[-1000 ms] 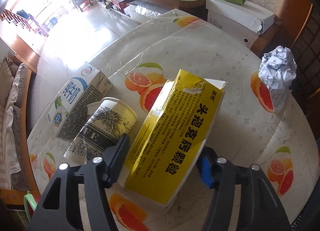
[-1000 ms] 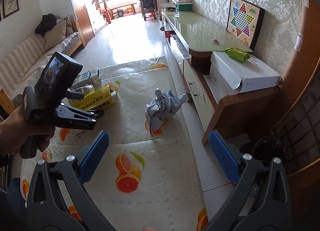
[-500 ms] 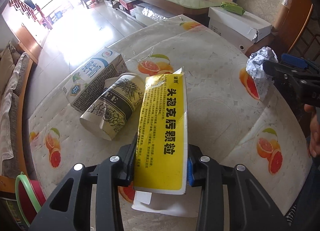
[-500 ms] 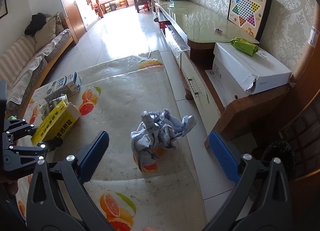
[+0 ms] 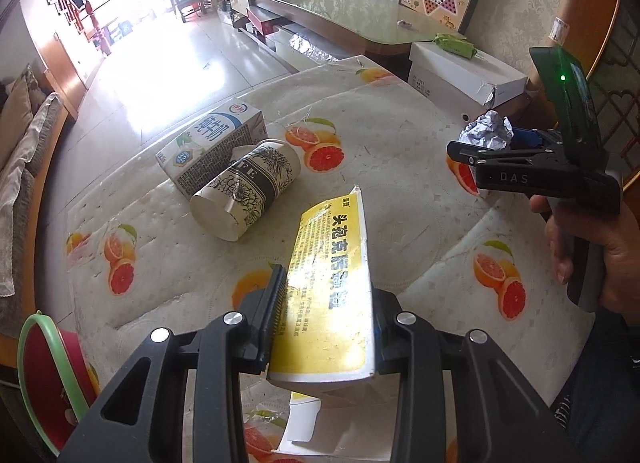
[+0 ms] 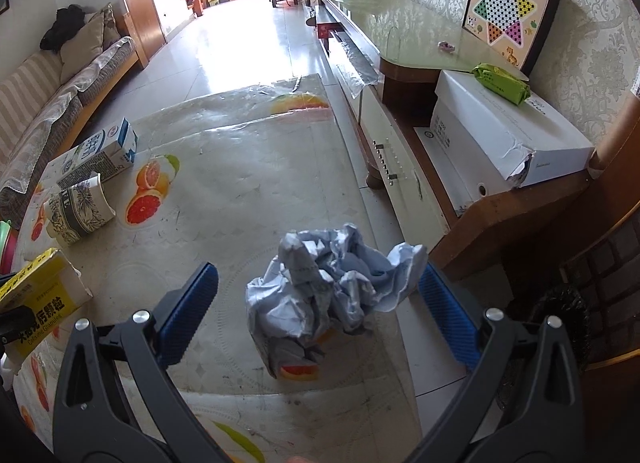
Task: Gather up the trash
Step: 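Grasp the yellow box with the left tool while the right tool grasps the crumpled silver foil, then lift the yellow box and the silver foil above the table with both tools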
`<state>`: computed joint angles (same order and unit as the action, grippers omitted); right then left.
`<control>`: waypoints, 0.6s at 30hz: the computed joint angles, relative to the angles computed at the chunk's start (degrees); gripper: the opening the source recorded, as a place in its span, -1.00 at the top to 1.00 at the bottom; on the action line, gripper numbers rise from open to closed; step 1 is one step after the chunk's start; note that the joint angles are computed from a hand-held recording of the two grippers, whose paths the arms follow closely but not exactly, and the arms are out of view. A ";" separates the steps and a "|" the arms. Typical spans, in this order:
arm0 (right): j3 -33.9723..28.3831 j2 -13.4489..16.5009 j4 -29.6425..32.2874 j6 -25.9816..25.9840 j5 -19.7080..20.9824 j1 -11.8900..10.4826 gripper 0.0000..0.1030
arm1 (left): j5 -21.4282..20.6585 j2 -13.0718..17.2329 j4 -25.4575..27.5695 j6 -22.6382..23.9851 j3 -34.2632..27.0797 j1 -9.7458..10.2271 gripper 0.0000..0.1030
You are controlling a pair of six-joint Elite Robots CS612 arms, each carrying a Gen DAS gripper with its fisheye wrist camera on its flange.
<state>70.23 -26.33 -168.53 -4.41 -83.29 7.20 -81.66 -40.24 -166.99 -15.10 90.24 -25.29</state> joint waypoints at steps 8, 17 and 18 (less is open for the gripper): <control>0.24 -0.01 -1.32 -1.37 0.29 0.36 -0.15 | -0.66 -1.16 -2.10 -2.54 2.46 0.17 0.55; 3.84 -2.50 -6.65 -1.92 1.80 0.61 -0.07 | 0.09 -3.18 -7.04 -4.12 6.03 0.41 0.57; 4.43 -2.98 -7.27 -2.31 2.00 0.73 -0.07 | 0.35 -3.48 -7.66 -4.47 6.54 0.42 0.57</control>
<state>74.66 -29.32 -175.80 -6.71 -81.29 7.93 -81.31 -43.71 -174.65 -19.57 96.79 -24.87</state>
